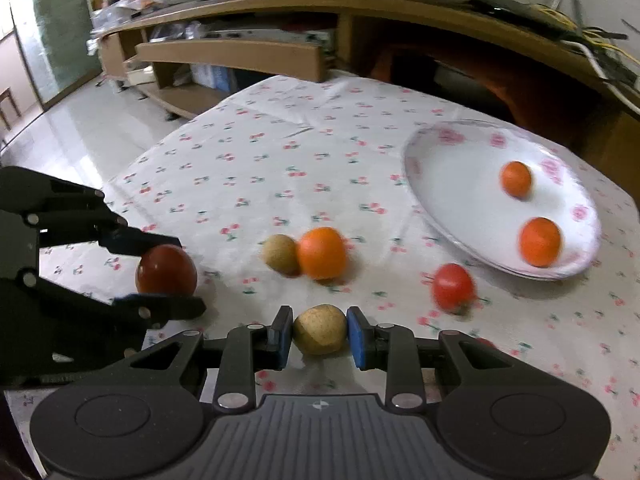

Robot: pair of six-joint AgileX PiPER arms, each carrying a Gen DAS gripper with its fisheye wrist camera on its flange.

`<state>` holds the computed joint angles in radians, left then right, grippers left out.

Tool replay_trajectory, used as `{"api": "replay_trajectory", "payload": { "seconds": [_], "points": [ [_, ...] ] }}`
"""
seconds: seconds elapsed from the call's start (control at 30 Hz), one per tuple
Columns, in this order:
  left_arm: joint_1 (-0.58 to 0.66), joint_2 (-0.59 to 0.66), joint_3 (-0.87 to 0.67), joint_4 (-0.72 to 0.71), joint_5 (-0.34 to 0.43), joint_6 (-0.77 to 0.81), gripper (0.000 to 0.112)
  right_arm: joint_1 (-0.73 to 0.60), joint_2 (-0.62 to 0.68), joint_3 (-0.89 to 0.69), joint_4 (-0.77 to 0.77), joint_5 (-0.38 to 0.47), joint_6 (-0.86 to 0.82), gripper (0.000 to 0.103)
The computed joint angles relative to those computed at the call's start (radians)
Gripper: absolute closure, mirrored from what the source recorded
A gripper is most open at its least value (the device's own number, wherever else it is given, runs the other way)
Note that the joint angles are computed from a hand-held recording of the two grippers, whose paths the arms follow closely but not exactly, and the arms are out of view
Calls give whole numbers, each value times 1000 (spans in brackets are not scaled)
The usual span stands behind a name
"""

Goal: Organize fruits
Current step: 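Close the right tool on the brown kiwi, then carry the red apple and kiwi over the white bowl with both tools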

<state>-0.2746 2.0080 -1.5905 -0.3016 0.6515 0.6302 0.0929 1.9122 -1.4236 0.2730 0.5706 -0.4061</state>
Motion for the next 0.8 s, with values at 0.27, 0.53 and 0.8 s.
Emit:
{"api": "replay_trajectory", "payload": {
  "seconds": [0.27,0.53,0.8],
  "points": [
    [-61,47,-75,5,52,-19,67,-42,-56,50,-101,30,88,74],
    [-86,25,-15,51,-26,-45,66,-38,-108,165,-126,-48,74,73],
    [-95,28,-34,85,0,-83,67,-70,-106,149,-42,-21,23,74]
  ]
}}
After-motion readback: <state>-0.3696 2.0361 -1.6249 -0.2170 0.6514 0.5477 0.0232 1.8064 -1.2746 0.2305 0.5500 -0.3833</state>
